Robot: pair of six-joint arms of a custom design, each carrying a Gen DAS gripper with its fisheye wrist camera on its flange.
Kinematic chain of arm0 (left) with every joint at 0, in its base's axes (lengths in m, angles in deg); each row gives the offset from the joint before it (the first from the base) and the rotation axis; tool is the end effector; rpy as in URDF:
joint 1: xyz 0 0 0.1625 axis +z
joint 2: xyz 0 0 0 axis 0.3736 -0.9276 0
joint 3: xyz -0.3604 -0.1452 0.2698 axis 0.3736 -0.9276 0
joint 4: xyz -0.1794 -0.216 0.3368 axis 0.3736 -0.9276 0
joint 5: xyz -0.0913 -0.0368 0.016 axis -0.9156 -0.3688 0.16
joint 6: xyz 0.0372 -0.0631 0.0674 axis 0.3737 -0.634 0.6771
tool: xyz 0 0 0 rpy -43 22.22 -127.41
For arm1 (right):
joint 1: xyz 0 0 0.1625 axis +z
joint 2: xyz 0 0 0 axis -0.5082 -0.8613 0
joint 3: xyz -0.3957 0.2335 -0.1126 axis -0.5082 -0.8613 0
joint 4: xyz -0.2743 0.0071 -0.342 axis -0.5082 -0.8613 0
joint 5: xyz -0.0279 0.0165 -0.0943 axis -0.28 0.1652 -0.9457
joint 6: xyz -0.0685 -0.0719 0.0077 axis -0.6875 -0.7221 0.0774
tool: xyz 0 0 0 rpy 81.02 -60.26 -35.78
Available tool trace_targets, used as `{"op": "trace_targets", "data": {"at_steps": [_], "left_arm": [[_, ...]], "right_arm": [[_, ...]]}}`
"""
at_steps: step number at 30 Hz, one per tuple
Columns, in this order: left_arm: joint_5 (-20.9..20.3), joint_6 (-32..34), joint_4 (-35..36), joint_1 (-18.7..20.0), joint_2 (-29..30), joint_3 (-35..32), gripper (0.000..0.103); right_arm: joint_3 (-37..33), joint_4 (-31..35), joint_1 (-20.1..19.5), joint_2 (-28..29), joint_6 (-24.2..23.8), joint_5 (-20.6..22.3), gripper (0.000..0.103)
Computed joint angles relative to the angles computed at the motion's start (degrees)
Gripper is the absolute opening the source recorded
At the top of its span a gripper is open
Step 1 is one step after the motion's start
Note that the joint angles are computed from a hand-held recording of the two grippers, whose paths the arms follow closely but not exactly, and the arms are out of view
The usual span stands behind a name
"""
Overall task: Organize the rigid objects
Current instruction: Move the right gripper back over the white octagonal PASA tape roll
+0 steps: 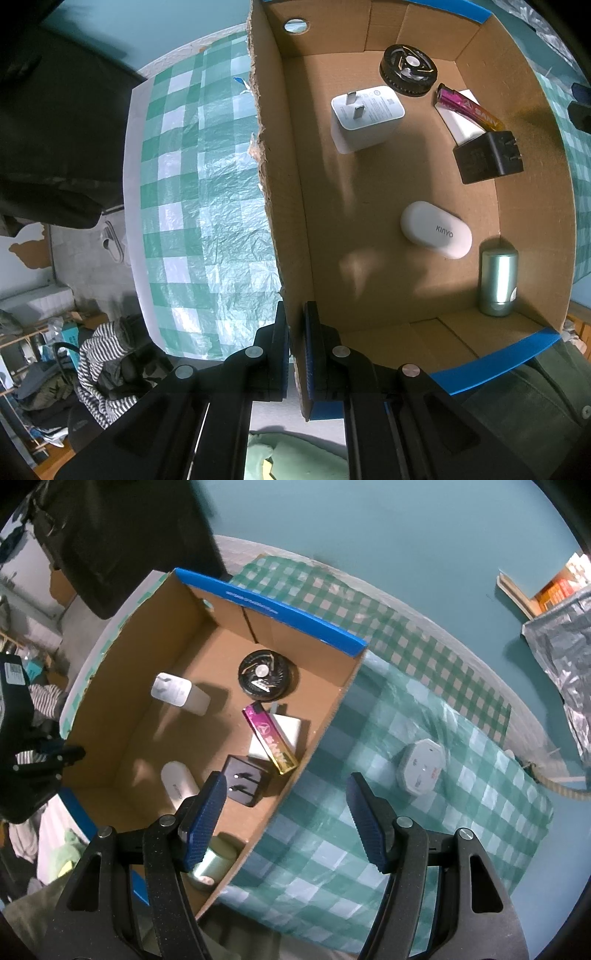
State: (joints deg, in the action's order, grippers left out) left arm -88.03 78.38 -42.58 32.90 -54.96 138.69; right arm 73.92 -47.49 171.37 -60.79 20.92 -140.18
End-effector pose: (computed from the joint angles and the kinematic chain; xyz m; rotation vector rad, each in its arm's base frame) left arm -0.0701 -0.4540 0.3145 1.4783 1.7422 0.6219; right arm 0.4426 -0.2650 -0.0028 -0.7344 -2.2154 0.5443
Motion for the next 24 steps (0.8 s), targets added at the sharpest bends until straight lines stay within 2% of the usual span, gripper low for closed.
{"op": "trace_targets", "data": {"at_steps": [15,24], "left_arm": [[0.4,-0.6,0.0,-0.3,-0.6,0.4,0.007],[0.8,-1.3,-0.1,-0.6,-0.7,0.8,0.007]], "right_arm": [[3.4,2.1,1.1,-3.4,5.9,1.8,0.067],[7.7,0.4,1.2,-6.0,10.3,3.3,0.067]]}}
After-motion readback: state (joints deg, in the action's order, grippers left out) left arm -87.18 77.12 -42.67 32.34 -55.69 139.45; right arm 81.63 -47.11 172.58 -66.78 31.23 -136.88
